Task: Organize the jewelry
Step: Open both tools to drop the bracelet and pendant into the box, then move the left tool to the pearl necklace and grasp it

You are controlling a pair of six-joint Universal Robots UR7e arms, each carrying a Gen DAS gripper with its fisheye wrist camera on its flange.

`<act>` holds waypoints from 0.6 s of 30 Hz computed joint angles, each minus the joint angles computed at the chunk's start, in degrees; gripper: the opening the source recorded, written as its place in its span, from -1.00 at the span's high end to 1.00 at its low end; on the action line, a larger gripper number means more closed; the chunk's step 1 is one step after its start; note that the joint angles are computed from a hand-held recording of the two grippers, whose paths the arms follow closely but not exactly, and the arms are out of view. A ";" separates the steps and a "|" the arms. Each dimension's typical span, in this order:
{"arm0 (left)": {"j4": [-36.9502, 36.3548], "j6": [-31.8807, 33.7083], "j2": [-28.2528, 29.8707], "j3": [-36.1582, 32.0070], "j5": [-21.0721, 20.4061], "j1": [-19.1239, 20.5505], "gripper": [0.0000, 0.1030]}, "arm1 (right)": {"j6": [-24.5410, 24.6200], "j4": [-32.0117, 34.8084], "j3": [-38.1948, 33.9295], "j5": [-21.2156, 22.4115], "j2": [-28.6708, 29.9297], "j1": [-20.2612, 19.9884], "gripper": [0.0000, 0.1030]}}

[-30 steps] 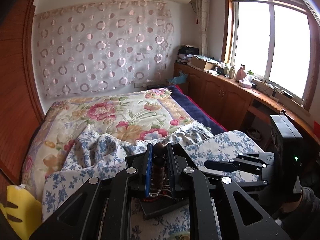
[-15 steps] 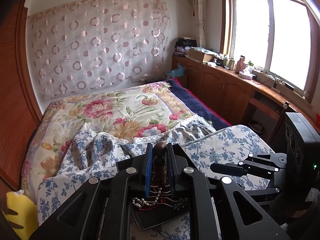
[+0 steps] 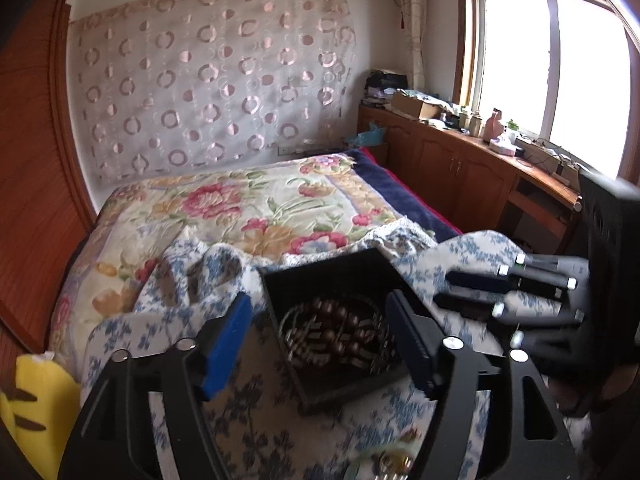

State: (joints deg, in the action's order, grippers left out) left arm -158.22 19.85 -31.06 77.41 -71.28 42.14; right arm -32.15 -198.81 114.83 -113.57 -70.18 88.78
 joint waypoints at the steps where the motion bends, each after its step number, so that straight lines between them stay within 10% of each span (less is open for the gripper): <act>1: -0.25 -0.13 -0.71 1.11 0.39 0.20 -0.52 | -0.08 0.04 0.05 -0.05 -0.15 0.15 0.45; 18: 1.15 -0.25 -8.90 14.66 2.77 3.05 -0.77 | 1.85 0.53 6.09 -3.73 -0.16 2.08 0.45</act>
